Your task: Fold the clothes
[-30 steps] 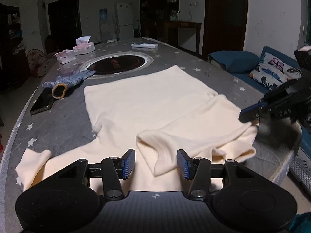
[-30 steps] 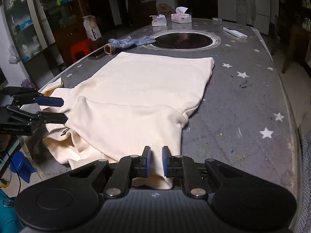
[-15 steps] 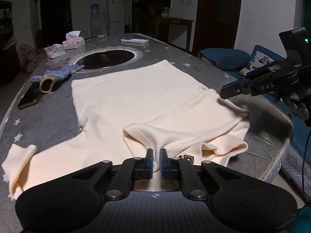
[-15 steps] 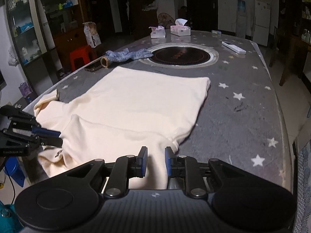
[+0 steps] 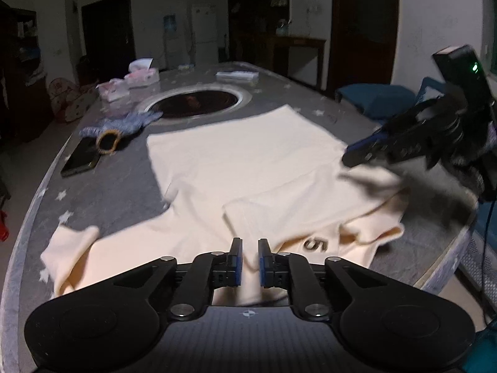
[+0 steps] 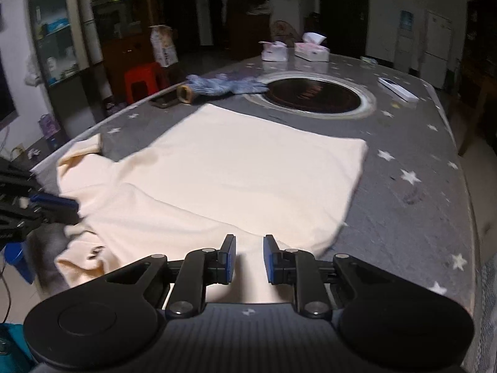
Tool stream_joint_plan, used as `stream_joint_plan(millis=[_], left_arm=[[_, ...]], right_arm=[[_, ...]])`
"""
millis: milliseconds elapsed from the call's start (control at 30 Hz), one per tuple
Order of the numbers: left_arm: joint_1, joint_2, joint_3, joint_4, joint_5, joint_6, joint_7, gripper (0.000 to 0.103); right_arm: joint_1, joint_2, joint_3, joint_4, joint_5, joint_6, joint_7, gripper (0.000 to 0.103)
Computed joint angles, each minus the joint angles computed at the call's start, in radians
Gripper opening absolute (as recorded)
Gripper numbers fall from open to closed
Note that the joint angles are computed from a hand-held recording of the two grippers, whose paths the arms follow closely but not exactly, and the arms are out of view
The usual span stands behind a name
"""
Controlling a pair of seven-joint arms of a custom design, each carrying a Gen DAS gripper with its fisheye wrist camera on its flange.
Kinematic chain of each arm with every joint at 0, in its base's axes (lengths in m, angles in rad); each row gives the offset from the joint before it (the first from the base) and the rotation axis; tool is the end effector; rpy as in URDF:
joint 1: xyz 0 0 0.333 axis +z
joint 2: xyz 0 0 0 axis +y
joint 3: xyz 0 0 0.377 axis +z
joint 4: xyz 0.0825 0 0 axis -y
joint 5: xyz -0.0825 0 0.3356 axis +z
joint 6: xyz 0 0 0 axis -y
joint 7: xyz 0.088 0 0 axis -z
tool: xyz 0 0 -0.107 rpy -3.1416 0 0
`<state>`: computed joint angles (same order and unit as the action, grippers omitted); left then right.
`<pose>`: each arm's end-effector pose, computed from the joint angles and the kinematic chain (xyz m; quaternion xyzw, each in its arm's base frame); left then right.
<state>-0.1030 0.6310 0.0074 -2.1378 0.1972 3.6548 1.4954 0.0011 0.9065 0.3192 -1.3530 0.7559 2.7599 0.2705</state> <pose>0.6189 -0.0856 0.3057 -0.5580 0.7119 -0.3295 0.2706 0.7699 0.1351 0.3038 -0.8514 0.3521 -0.1196 0.3700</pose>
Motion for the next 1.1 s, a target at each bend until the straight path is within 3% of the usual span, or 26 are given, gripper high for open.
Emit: stream_joint_plan(millis=[33,67,267,333,467,667,767,833,1067,1100], left_arm=[[-0.001,0.005,-0.001,0.005,0.003,0.002,0.003,0.029],[-0.003,0.011,0.000,0.013,0.002,-0.003,0.005,0.029],[0.022,0.037,-0.013,0.047,0.016,-0.065,-0.024,0.021],[0.017,0.027,0.000,0.028,0.012,-0.045,-0.028,0.024],[-0.004,0.011,0.037,-0.011,-0.034,0.013,-0.022,0.024],[-0.124,0.025,0.181,-0.003,-0.272,0.010,0.018,0.024],[-0.239,0.064,0.308,0.021,-0.440,0.020,0.091,0.033],[-0.278,0.091,0.358,0.042,-0.508,0.020,0.149,0.037],[-0.258,0.134,0.365,0.106,-0.537,-0.034,0.242,0.037],[-0.245,0.134,0.357,0.112,-0.528,-0.048,0.241,0.031]], right_arm=[[0.000,-0.002,0.004,-0.002,-0.003,-0.014,-0.001,0.018],[-0.001,-0.006,0.008,-0.005,-0.006,-0.040,-0.001,0.018],[0.031,-0.021,-0.005,-0.036,-0.026,-0.113,-0.044,0.018],[0.053,-0.028,-0.023,-0.053,-0.046,-0.111,-0.060,0.018],[0.057,-0.035,-0.005,-0.056,-0.040,-0.096,-0.106,0.018],[0.084,0.001,0.002,0.012,-0.033,-0.154,-0.112,0.018],[0.115,0.019,-0.021,0.038,-0.064,-0.190,-0.101,0.019],[0.121,0.019,-0.019,0.033,-0.066,-0.182,-0.115,0.019],[0.110,0.000,-0.008,0.021,-0.040,-0.179,-0.127,0.019],[0.107,-0.004,-0.005,0.017,-0.033,-0.174,-0.132,0.019]])
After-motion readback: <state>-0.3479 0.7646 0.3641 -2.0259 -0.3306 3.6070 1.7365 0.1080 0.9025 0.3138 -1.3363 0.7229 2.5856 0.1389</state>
